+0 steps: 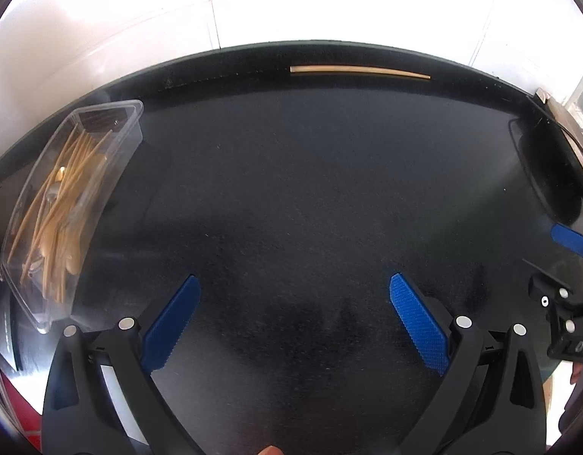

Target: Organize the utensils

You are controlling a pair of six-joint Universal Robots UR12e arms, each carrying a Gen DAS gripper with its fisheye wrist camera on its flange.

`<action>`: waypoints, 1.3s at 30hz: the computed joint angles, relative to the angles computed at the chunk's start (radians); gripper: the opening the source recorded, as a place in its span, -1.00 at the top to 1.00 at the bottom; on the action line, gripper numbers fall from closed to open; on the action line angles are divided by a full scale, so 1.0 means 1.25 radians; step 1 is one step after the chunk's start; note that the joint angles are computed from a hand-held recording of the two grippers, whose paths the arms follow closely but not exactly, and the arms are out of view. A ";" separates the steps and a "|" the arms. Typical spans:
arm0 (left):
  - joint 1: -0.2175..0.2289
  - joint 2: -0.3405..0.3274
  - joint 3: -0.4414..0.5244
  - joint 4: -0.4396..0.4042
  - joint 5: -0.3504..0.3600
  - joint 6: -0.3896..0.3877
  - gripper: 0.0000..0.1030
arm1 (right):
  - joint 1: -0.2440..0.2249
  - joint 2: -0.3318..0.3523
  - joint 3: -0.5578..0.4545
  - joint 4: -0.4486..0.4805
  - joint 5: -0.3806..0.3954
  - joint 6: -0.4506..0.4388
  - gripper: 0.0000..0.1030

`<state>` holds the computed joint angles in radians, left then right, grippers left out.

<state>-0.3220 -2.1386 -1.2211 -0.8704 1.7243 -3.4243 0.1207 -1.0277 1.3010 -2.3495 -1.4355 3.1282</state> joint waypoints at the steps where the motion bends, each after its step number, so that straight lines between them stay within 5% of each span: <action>1: -0.002 -0.003 0.003 -0.004 0.000 -0.010 -0.90 | -0.004 -0.002 0.005 -0.001 0.006 -0.004 -0.89; 10: -0.033 -0.025 0.029 -0.004 0.098 -0.014 -0.90 | -0.018 -0.019 0.029 0.002 0.003 -0.024 -0.89; 39: -0.026 0.001 -0.010 -0.007 0.063 -0.136 -0.90 | -0.012 -0.011 0.015 0.038 0.026 -0.069 -0.89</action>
